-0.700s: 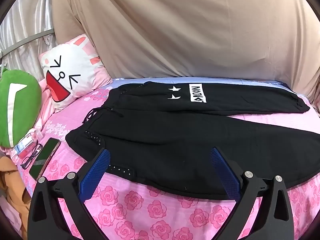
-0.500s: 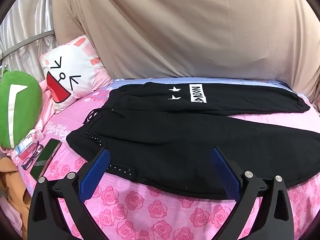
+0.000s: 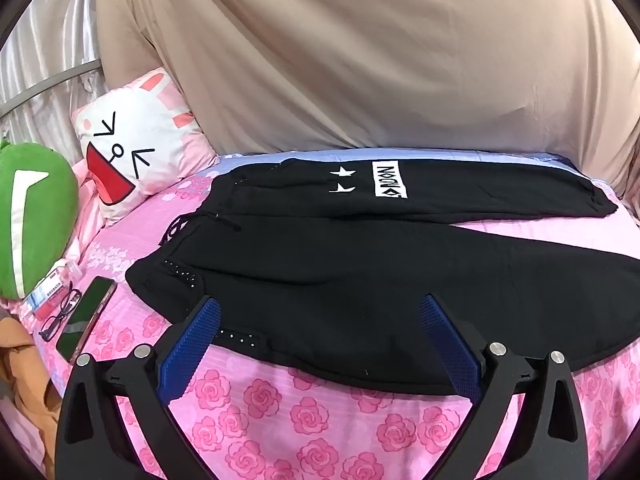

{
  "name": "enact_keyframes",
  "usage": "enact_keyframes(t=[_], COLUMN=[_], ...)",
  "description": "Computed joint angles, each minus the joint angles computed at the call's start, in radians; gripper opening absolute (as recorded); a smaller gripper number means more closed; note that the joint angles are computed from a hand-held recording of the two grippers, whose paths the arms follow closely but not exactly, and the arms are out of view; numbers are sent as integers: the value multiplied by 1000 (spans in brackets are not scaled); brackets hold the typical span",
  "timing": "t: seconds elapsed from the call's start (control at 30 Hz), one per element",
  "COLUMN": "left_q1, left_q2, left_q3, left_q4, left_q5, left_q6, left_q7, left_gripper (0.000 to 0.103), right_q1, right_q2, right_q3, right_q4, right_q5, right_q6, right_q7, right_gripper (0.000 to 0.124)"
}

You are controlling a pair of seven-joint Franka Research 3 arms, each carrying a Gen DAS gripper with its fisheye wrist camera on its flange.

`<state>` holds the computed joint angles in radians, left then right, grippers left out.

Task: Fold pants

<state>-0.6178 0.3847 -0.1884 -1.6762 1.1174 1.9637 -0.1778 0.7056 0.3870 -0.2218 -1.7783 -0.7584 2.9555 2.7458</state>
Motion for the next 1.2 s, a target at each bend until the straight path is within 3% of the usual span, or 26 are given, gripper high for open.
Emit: enact_keyframes(t=[0.33,0.4,0.47,0.53,0.73,1.03,1.2], left_q1=[-4,1,11,22,-3,0,-21], left_q2=[29,28,26,22,36,32,55], left_q3=[6,7,8,8,17,11,11], left_q4=[32,29,23,14,32,25,55], left_q5=[-6,-12,-28,-49,-37,-45,-47], left_q6=[13,35,62,89,26,26,-32], left_q7=[50,55,57,60,57,66,102], left_gripper=[98,94,82,80,81,83,83], right_q1=[-8,-7,0,3,12,30,33], right_q2=[8,10,12,14,16,20,16], right_q3=[0,-2,-7,-12,-22,-38,-40], right_q4=[-4,-2,0,-1,-4,2,-1], right_q5=[47,58,62,66,82,93,84], right_q6=[14,15,13,17,23,19,19], right_q7=[-47,-56,-59,-63,-76,-82,-72], right_gripper=[98,98,98,98,98,98,98])
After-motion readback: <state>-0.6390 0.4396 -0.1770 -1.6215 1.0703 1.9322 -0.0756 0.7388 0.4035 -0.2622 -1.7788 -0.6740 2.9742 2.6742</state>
